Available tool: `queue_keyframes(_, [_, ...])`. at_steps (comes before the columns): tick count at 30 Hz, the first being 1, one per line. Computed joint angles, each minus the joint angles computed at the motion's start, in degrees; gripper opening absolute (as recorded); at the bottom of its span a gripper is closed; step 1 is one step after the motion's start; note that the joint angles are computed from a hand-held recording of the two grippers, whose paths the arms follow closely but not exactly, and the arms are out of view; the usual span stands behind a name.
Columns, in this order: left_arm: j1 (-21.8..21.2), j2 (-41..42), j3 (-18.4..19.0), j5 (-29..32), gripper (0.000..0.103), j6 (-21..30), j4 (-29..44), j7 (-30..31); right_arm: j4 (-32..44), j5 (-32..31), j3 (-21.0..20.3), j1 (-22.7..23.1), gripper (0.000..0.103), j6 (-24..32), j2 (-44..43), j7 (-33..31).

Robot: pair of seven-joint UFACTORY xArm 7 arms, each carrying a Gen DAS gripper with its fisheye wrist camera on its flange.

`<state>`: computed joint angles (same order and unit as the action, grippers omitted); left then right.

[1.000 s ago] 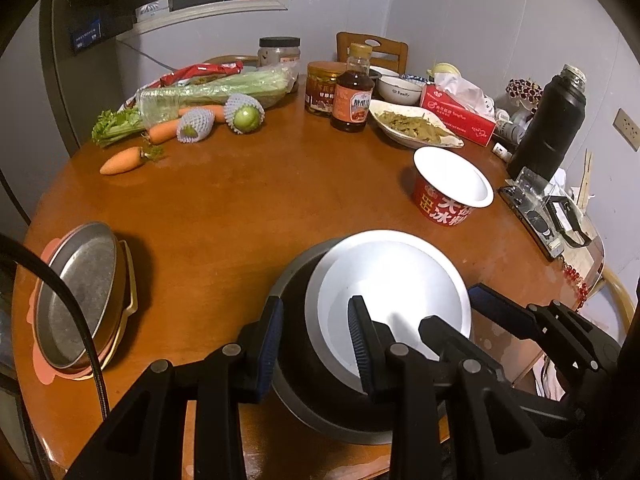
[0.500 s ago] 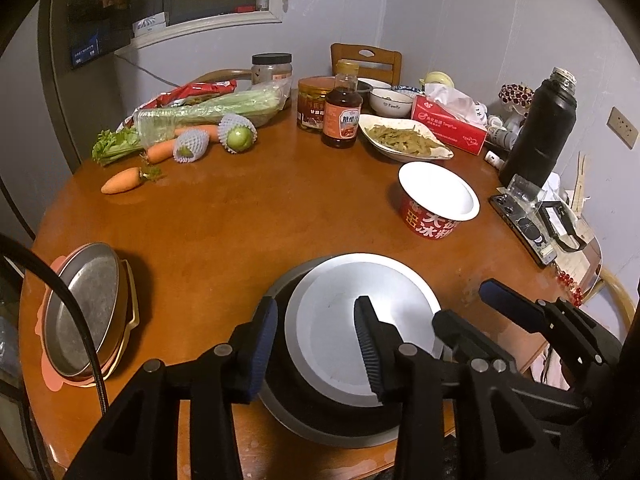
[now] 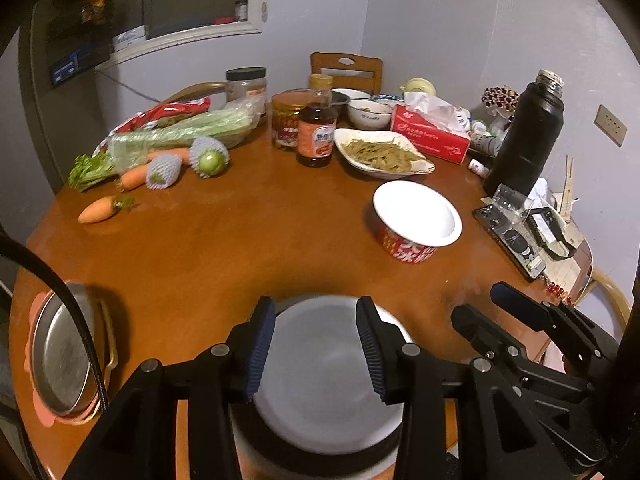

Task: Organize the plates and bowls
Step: 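Open the left tool and move it to the plate on the red noodle bowl, then grip the white plate resting on the red noodle bowl with the left tool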

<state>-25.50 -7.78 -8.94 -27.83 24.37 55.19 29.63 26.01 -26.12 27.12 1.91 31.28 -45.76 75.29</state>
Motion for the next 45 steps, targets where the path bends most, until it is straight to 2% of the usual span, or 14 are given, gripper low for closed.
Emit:
queue_keyframes(4, [-0.35, 2.45, -0.45, -0.95, 0.042, 0.95, 2.82, 1.02, -0.41, -0.03, -1.09, -0.43, 0.054, 0.85, -0.47, -0.52])
queue_keyframes(9, [-0.09, 5.62, -1.93, 1.17, 0.042, 1.68, 6.51, -0.25, -0.50, -0.06, -2.64, -1.27, 0.054, 0.92, 0.01, -1.60])
queue_keyframes(22, [-0.37, 15.48, -4.78, 9.73, 0.043, 5.20, 18.73, -8.47, -0.63, 0.30, -8.23, -6.02, 0.054, -1.29, 2.51, -6.07])
queue_keyframes(32, [-2.91, 24.39, -5.12, 18.39, 0.043, 9.69, 28.58, -16.32, 0.63, 1.85, -13.66, -9.50, 0.054, -6.15, 10.95, -13.11])
queue_keyframes(41, [-3.92, 29.98, -4.80, 21.32, 0.043, 13.68, 34.86, -19.31, 1.33, 2.54, -15.13, -11.34, 0.054, -10.80, 15.78, -17.16])
queue_keyframes(45, [-4.09, 30.85, -4.66, 21.80, 0.043, 14.91, 35.90, -19.95, 1.44, 3.71, -15.68, -11.07, 0.048, -12.97, 17.42, -19.21])
